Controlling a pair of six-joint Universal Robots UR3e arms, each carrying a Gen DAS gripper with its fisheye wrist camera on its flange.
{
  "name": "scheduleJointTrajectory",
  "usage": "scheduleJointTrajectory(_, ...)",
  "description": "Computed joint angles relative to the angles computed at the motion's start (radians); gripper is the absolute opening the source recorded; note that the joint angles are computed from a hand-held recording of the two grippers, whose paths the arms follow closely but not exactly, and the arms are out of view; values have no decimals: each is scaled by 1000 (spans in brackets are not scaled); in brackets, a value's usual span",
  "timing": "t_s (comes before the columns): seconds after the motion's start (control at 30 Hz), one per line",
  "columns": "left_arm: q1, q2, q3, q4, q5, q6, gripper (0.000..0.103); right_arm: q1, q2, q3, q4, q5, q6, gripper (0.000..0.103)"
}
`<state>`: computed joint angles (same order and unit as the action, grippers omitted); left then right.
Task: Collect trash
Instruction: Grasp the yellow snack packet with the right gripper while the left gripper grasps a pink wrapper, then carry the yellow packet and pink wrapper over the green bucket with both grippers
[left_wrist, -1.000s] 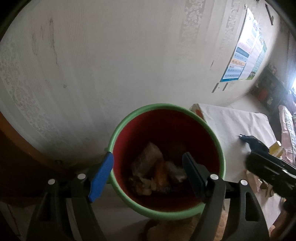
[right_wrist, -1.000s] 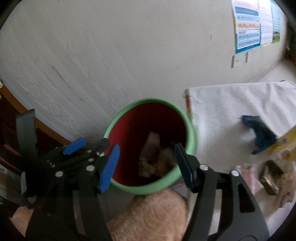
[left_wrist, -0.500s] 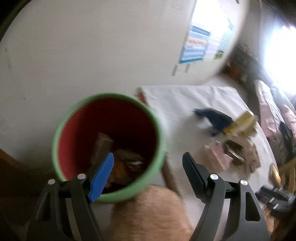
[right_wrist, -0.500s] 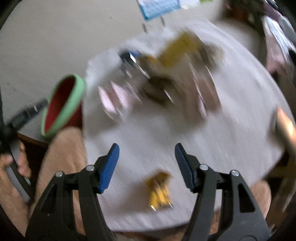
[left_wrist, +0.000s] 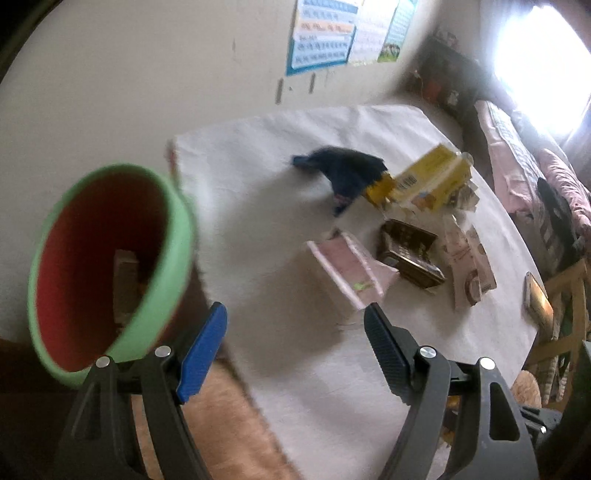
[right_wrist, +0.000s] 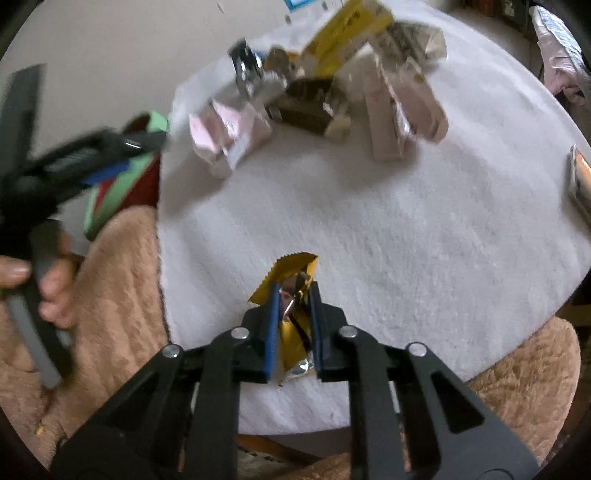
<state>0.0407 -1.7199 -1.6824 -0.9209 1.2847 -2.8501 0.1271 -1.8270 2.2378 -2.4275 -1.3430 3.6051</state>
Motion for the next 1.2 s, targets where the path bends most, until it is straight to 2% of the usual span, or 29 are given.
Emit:
scheduleJointTrajectory(0.2, -98, -176, 157, 1, 36, -153, 73, -75, -110, 94, -23, 72, -3, 16)
scheduleJointTrajectory(0.3, -139, -257, 239, -35, 78, -187, 71, -105, -164, 126, -11, 98, -18, 16)
scheduleJointTrajectory(0.33, -146, -280, 266, -61, 87, -194, 62, -108, -174, 132, -12, 104, -18, 16)
scheduleJointTrajectory(0.4, -133, -290, 272, -82, 51, -226, 57, -130, -196, 141, -2, 120, -32, 16)
scheduleJointTrajectory(0.43, -125, -282, 266, -87, 34, -233, 45, -144, -215, 144, 15, 129, -43, 16)
scheduleJointTrajectory(0.47, -117, -274, 267, -108, 9, -228, 39, -155, -231, 153, 20, 138, -47, 16)
scheduleJointTrajectory(0.57, -115, -222, 229, -113, 10, -201, 31, -189, -270, 175, 38, 167, -57, 16)
scheduleJointTrajectory(0.7, -78, -117, 145, -123, -29, -170, 27, -195, -275, 181, 29, 170, -55, 16)
scheduleJointTrajectory(0.73, -71, -99, 134, -128, -33, -161, 20, -193, -278, 181, 29, 168, -54, 16)
scheduleJointTrajectory(0.77, -66, -79, 126, -140, -35, -149, 18, -189, -277, 180, 25, 164, -50, 16)
scheduleJointTrajectory(0.93, -16, 21, 68, -153, -81, -92, 17, -182, -274, 178, 19, 154, -43, 16)
scheduleJointTrajectory(1.1, 17, 45, 78, -201, -132, -50, 17, -174, -263, 169, 25, 148, -39, 16)
scheduleJointTrajectory(1.2, 20, 56, 68, -216, -131, -36, 17, -171, -250, 162, 24, 146, -35, 16)
